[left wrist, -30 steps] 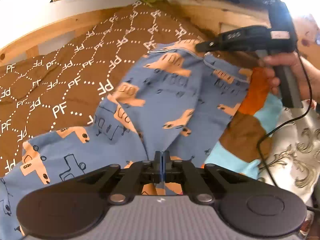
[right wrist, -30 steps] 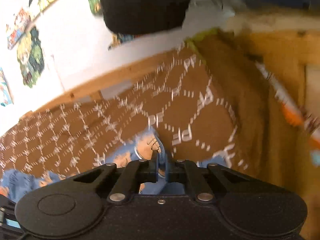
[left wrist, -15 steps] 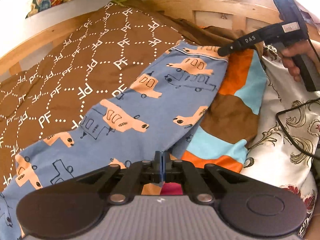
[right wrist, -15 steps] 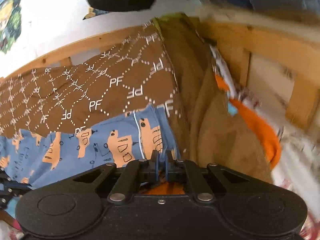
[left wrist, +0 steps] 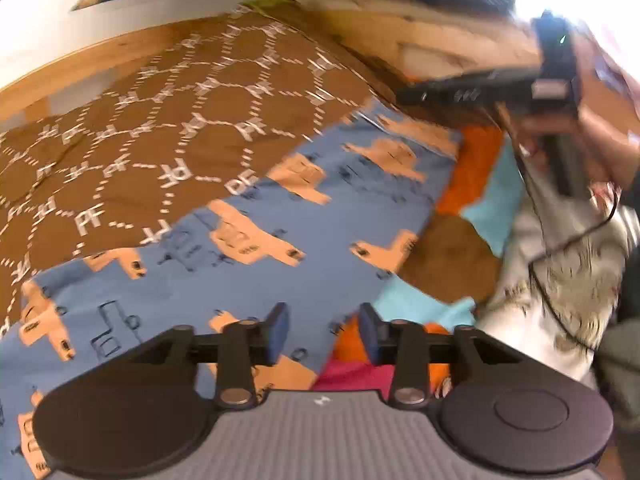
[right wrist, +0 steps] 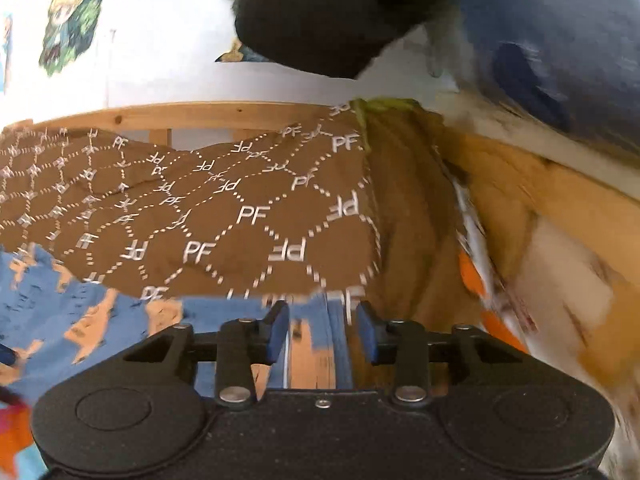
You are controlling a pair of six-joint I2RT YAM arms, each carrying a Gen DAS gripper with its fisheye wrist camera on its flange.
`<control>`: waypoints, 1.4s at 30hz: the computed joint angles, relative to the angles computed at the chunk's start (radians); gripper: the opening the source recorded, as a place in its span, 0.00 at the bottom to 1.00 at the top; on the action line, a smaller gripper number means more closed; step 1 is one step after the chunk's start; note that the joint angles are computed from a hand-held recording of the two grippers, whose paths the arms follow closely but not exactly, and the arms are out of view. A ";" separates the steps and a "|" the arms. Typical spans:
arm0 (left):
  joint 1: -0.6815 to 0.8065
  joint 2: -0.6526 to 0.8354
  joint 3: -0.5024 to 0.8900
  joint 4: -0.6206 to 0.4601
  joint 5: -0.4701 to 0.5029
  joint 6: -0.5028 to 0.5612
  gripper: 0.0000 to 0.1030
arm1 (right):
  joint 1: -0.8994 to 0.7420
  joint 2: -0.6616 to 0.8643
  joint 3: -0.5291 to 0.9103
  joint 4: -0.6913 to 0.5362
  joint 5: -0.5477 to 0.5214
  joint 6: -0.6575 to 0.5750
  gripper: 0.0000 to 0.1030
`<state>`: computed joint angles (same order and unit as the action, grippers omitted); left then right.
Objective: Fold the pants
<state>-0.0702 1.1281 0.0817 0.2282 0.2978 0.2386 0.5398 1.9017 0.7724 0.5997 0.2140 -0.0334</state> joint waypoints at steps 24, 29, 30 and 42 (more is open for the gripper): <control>0.241 0.116 0.035 -0.019 0.030 0.018 0.52 | 0.008 0.124 0.110 0.043 0.116 -0.131 0.38; 0.300 0.103 0.044 -0.049 0.057 0.012 0.54 | 0.001 0.056 0.087 -0.010 0.068 -0.054 0.42; 0.305 0.117 0.044 -0.042 0.058 0.014 0.54 | 0.001 0.048 0.083 -0.019 0.054 -0.040 0.42; 0.323 0.171 0.032 0.014 0.066 0.022 0.54 | -0.019 0.096 0.156 -0.180 0.013 0.023 0.07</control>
